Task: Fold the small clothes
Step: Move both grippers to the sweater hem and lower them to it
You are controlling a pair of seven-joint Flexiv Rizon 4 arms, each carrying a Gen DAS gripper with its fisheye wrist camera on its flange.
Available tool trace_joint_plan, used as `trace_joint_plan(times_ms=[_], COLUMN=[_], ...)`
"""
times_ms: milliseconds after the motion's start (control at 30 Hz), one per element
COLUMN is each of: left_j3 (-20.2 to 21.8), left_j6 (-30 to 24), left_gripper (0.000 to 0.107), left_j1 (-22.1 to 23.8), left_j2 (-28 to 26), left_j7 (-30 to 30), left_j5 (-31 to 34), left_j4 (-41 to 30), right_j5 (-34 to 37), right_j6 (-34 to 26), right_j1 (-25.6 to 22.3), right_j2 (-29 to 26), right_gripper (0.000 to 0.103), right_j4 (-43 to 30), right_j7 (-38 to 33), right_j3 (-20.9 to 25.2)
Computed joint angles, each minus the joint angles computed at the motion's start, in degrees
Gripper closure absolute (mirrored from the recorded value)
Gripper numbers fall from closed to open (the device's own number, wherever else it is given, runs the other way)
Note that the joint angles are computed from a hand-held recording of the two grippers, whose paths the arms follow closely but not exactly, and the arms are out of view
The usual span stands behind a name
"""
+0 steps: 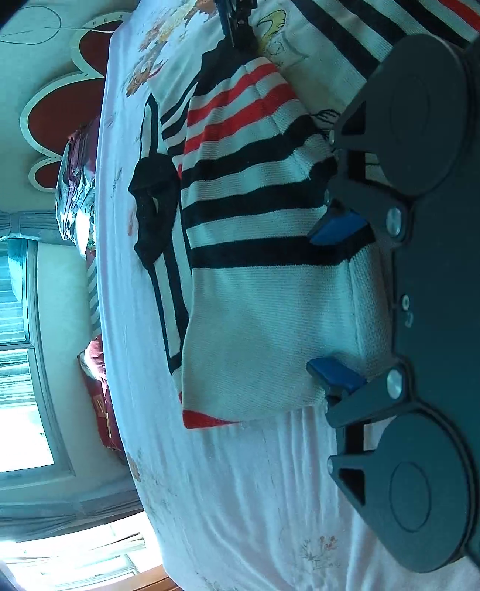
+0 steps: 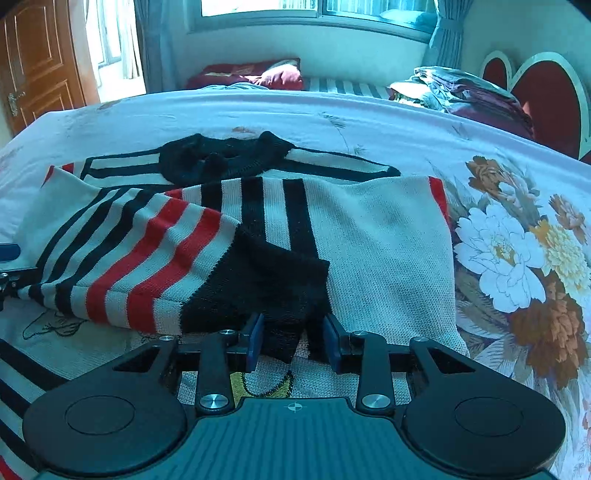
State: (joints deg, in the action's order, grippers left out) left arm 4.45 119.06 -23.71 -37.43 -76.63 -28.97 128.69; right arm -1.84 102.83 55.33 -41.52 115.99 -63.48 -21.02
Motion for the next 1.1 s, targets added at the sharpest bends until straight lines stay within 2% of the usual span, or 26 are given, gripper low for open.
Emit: trace_joint_plan(times_ms=[100, 133, 167, 200, 233, 267, 367, 500, 667, 867, 933, 1100], left_j3=[0.8, 0.1, -1.3, -2.2, -2.7, -2.5, -0.9, -1.2, -2.9, -9.7, -12.5, -18.6], left_j6=[-0.9, 0.4, 2.3, 3.9, 5.4, 6.0, 6.2, 8.4, 10.3, 14.4, 15.5, 16.7], left_gripper=[0.040, 0.036, 0.022, 0.015, 0.007, 0.006, 0.006, 0.007, 0.011, 0.014, 0.016, 0.023], left_j1=[-1.5, -0.7, 1.0, 2.0, 2.5, 1.9, -2.5, -7.0, -16.2, -23.8, -25.1, -26.7], left_j2=[1.2, 1.9, 2.8, 3.5, 4.0, 4.4, 5.5, 6.6, 7.8, 8.6, 8.8, 10.7], left_j7=[-0.2, -1.2, -2.9, -4.5, -5.8, -6.0, -4.2, -3.9, -0.9, 3.8, 4.1, -0.4], left_j5=[-1.9, -1.0, 0.9, 2.2, 2.9, 2.5, -1.8, -7.4, -22.4, -40.9, -46.1, -52.3], left_j4=[0.4, 1.4, 2.9, 4.4, 5.9, 7.0, 9.9, 13.8, 16.9, 17.9, 18.4, 22.2], right_j5=[1.1, 2.3, 4.2, 5.9, 7.3, 8.6, 11.6, 15.5, 17.8, 17.8, 17.8, 16.1], right_j6=[-0.8, 0.3, 2.6, 3.9, 5.9, 7.3, 8.3, 10.3, 14.6, 20.9, 22.8, 29.5], right_j1=[3.0, 5.8, 8.8, 10.1, 10.1, 10.1, 10.3, 11.6, 6.1, -3.2, -6.8, -16.9], right_j2=[0.9, 1.2, 1.6, 2.3, 3.6, 4.7, 7.7, 10.0, 12.8, 16.7, 17.3, 17.0], right_gripper=[0.069, 0.069, 0.066, 0.050, 0.041, 0.034, 0.034, 0.034, 0.034, 0.034, 0.034, 0.034], right_j4=[1.1, 2.5, 4.5, 5.9, 7.6, 9.0, 12.4, 15.9, 19.9, 27.1, 29.5, 35.2], right_j7=[1.1, 1.8, 2.2, 2.1, 1.4, 0.8, -1.5, -5.2, -8.5, -12.4, -12.9, -10.7], right_j3=[-2.9, -5.5, -8.2, -9.1, -8.4, -7.7, -6.3, -5.6, 2.3, 14.2, 18.3, 28.4])
